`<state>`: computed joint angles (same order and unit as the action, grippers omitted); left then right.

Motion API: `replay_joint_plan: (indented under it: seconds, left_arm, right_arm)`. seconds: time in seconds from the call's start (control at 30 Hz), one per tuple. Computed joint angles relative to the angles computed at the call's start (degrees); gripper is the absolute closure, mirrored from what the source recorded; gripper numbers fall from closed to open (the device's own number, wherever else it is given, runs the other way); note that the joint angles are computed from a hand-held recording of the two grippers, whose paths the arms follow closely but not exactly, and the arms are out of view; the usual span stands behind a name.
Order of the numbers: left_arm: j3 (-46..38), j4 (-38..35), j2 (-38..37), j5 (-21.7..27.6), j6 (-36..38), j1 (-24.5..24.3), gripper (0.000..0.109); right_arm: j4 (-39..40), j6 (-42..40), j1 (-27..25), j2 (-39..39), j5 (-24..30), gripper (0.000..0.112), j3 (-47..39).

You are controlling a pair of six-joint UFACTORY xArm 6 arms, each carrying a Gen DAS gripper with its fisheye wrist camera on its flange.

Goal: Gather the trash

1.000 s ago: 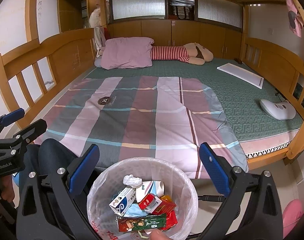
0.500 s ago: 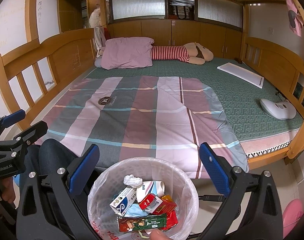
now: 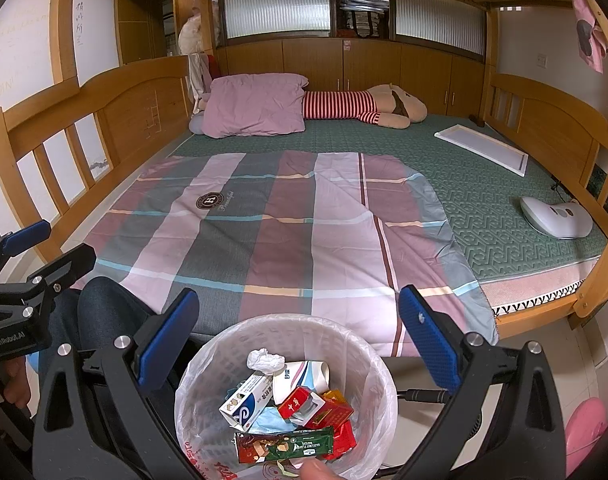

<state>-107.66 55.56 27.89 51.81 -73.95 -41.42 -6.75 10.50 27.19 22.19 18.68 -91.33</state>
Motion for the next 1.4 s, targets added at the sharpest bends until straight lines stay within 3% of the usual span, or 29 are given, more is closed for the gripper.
replay_joint_plan:
  seconds: [1.2,1.4]
  left_arm:
    - [3.6,-2.7,-1.9,-4.1,-0.2,1.8,0.009]
    - [5.5,-1.7,-3.0,-7.0,-1.9,2.2,0.009]
  right_arm:
    - [-2.5,2.5,0.3,2.6,3.1,0.015,-4.0]
    - [-2.6,2.9,0.3,3.1,3.6,0.015,-4.5]
